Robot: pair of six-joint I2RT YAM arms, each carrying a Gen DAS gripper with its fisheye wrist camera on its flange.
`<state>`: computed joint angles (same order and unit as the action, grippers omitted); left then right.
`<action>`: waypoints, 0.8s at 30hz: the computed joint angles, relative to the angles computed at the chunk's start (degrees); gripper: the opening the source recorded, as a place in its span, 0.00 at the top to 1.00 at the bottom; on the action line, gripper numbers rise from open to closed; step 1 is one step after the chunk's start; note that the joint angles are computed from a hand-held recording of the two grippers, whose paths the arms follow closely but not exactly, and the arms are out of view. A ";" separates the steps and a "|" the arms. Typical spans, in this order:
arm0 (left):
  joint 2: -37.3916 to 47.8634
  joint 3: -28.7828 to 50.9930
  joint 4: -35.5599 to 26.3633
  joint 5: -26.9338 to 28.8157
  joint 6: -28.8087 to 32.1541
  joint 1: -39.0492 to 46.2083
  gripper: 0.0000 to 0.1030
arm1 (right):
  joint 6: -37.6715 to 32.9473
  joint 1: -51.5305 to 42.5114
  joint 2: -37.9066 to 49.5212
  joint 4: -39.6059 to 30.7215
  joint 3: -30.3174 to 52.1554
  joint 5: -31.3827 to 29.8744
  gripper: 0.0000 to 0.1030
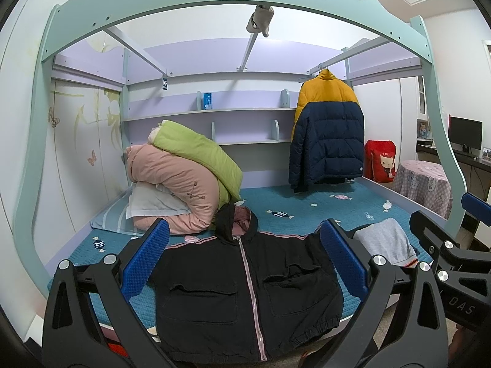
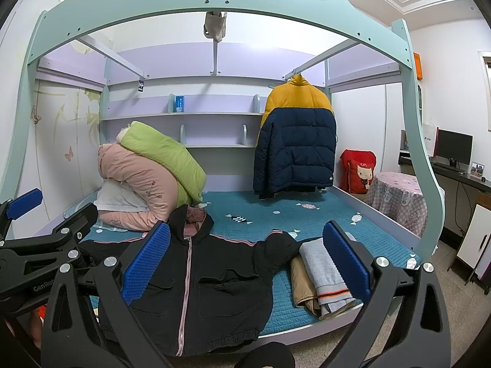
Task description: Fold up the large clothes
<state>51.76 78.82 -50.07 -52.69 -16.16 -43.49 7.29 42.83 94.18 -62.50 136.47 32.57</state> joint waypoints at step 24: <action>1.37 2.25 -1.94 -3.04 -1.41 -3.12 0.04 | 0.29 0.14 0.21 -0.60 0.82 0.12 0.07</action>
<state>53.13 81.07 -52.01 -55.73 -17.57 -46.62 7.58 42.97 94.38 -63.10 137.29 32.68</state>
